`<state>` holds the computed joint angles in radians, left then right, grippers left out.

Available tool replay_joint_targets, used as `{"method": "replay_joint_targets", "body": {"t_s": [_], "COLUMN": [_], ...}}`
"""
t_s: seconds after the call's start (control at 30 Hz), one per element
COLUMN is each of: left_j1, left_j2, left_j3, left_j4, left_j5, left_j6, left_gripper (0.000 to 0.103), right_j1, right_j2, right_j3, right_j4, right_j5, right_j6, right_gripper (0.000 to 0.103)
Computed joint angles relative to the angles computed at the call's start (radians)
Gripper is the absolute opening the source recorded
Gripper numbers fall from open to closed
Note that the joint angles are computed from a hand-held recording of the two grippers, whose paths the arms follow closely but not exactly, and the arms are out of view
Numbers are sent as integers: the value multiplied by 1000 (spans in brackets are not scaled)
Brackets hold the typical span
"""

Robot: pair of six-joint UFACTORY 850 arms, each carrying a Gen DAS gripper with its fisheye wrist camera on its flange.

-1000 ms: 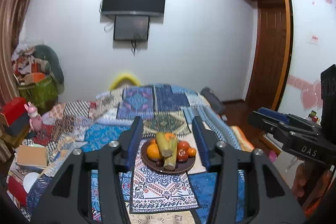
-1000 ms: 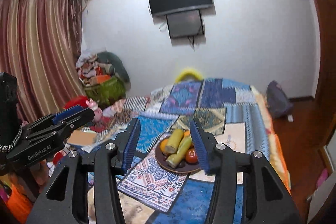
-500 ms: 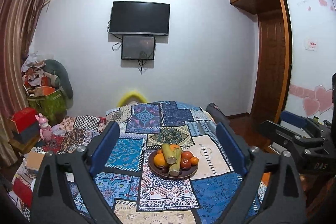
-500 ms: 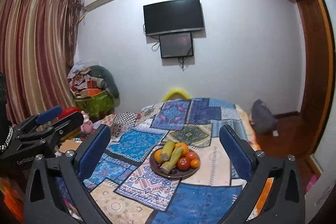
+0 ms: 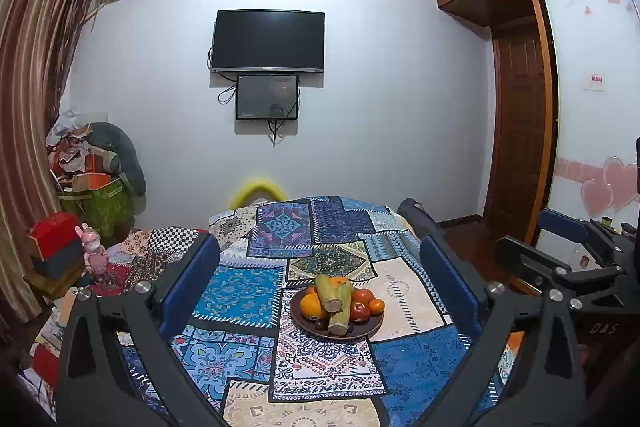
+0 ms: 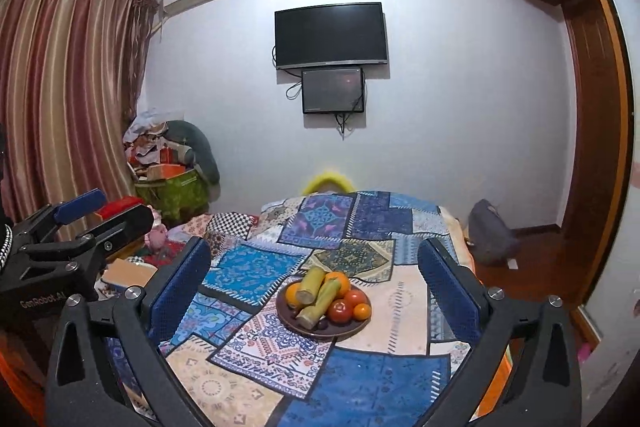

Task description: Organize fruits

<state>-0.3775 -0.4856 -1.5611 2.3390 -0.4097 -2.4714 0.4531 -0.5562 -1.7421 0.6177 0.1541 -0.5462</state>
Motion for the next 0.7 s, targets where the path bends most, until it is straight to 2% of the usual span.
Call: {"method": "replay_joint_targets", "body": {"t_s": [0.27,0.47,0.7], "left_j1": [-6,-5,-2], "left_j2": [-10,-11,-17], "left_j3": [-12,-12,-20], "left_j4": [-35,-39,-42], "left_j5": [2,3,14], "left_j6": [32,34,38], "left_gripper": [103,103,103], "right_j1": [2,5,3], "right_j2": [7,3,5], "right_j3": [12,6,7], "right_j4": [10,125,139], "right_j5": [16,19,14], "right_j6": [-4,-117,-116], "right_gripper": [103,103,103]}}
